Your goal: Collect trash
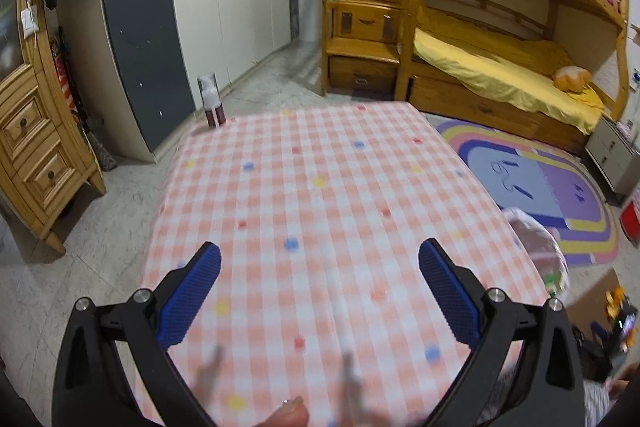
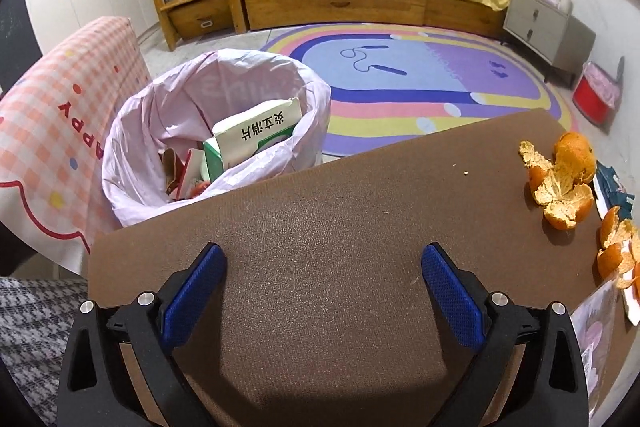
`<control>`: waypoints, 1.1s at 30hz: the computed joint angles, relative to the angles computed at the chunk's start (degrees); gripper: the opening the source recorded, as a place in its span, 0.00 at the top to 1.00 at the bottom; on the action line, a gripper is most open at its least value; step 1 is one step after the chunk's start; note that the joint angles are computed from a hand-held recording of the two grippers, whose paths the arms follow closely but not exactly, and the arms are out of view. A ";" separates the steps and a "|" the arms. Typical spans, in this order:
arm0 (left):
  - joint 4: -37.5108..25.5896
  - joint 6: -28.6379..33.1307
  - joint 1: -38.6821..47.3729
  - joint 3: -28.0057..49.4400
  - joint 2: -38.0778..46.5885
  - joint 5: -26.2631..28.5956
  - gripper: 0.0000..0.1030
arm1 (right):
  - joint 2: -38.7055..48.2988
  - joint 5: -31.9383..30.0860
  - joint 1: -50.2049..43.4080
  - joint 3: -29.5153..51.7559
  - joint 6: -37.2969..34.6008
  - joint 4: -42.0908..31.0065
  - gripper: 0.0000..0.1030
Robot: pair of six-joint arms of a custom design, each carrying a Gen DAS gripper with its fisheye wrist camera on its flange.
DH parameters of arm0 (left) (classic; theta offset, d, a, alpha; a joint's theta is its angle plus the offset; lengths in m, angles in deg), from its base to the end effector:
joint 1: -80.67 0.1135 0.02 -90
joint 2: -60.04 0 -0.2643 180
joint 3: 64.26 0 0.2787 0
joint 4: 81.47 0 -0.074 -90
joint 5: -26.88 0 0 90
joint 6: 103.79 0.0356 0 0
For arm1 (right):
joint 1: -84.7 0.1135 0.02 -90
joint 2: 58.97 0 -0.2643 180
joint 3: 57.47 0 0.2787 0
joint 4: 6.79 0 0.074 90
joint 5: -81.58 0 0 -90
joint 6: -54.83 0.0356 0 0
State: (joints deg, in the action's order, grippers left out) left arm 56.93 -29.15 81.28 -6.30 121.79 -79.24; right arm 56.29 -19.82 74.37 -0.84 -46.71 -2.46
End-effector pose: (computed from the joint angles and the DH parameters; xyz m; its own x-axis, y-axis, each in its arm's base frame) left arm 0.2489 0.0125 0.2509 -0.6321 -0.2612 -0.7295 -0.3864 0.9223 0.0046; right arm 0.3371 -0.0543 0.0261 -0.7952 -0.0544 -0.6039 -0.0988 0.9943 0.0405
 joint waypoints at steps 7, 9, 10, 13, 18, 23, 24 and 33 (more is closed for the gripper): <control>8.68 3.44 4.19 -3.18 4.37 4.64 0.07 | 0.27 -0.25 0.03 0.30 0.24 -0.14 0.06; 7.76 3.61 6.62 -2.87 5.56 6.50 0.07 | 0.21 -0.32 -0.21 0.25 0.00 -0.18 0.06; 7.71 3.54 7.43 -2.94 5.80 7.10 0.07 | 0.22 -0.38 -0.21 0.30 0.06 -0.24 0.06; 7.99 4.28 10.00 -3.10 6.35 7.33 0.07 | 0.21 -0.28 -0.18 0.26 0.02 -0.18 0.06; 7.61 3.70 13.35 -1.67 8.79 8.12 0.07 | 0.24 -0.31 -0.17 0.29 0.06 -0.20 0.06; 8.27 4.22 13.51 -1.75 8.61 6.54 0.07 | 0.26 -0.28 -0.14 0.29 0.06 -0.17 0.06; 8.29 4.22 13.48 -1.92 8.38 6.15 0.07 | 0.27 -0.24 -0.10 0.28 0.08 -0.14 0.06; 8.01 4.39 18.33 -4.51 2.85 2.66 0.07 | 0.26 -0.23 -0.10 0.28 0.08 -0.13 0.06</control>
State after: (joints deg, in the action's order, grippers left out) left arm 64.94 -24.77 99.61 -10.81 124.64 -76.59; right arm 56.55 -20.05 74.26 -0.57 -46.63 -2.59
